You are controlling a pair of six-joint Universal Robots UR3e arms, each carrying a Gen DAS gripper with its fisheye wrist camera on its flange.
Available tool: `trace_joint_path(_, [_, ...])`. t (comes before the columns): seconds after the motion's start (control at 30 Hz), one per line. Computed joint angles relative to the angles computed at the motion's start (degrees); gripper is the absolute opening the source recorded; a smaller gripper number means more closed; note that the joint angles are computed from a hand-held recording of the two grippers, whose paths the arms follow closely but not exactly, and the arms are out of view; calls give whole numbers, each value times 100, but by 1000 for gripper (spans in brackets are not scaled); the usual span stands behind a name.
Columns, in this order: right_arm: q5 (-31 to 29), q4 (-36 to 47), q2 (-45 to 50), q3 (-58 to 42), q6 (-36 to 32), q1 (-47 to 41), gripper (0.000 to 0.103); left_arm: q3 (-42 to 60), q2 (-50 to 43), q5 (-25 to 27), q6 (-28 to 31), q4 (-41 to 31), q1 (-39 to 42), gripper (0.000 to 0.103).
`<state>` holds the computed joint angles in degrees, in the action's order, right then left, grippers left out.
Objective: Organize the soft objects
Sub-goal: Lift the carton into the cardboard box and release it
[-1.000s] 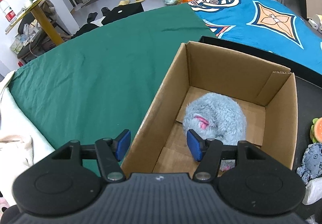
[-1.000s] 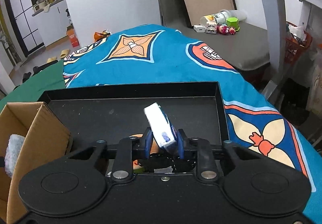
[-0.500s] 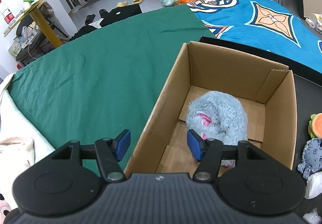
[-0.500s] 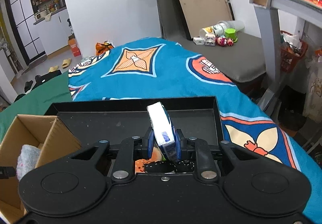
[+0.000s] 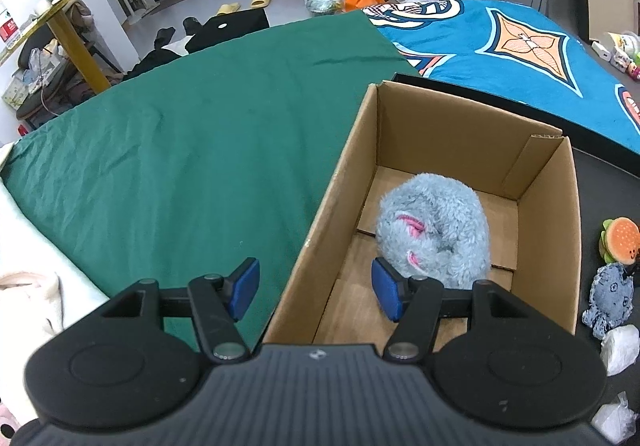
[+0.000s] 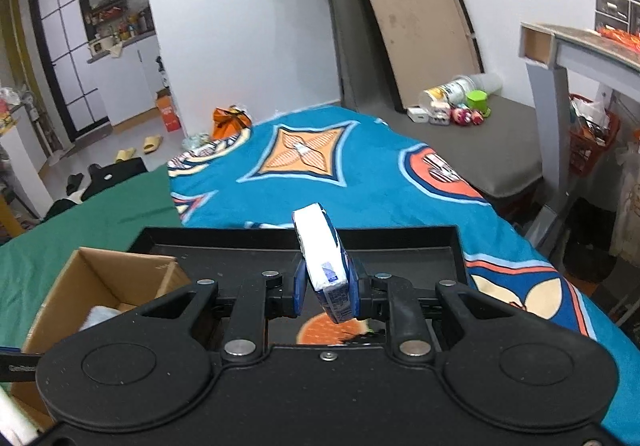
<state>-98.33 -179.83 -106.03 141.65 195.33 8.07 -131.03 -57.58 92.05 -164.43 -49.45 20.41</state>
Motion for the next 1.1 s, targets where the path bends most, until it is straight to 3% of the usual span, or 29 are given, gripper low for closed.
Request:
trace_joint_path(0.2, [-258, 5, 184, -342, 89, 575, 21, -69, 202, -300, 245, -153, 360, 60])
trace_joint_path(0.7, [-166, -695, 964, -932, -53, 1511, 21, -277, 1082, -1484, 1099, -1059, 1535, 56])
trace_joint_path(1.1, [-35, -627, 1531, -1438, -198, 1890, 22, -393, 1404, -2173, 1598, -1658, 2338, 31])
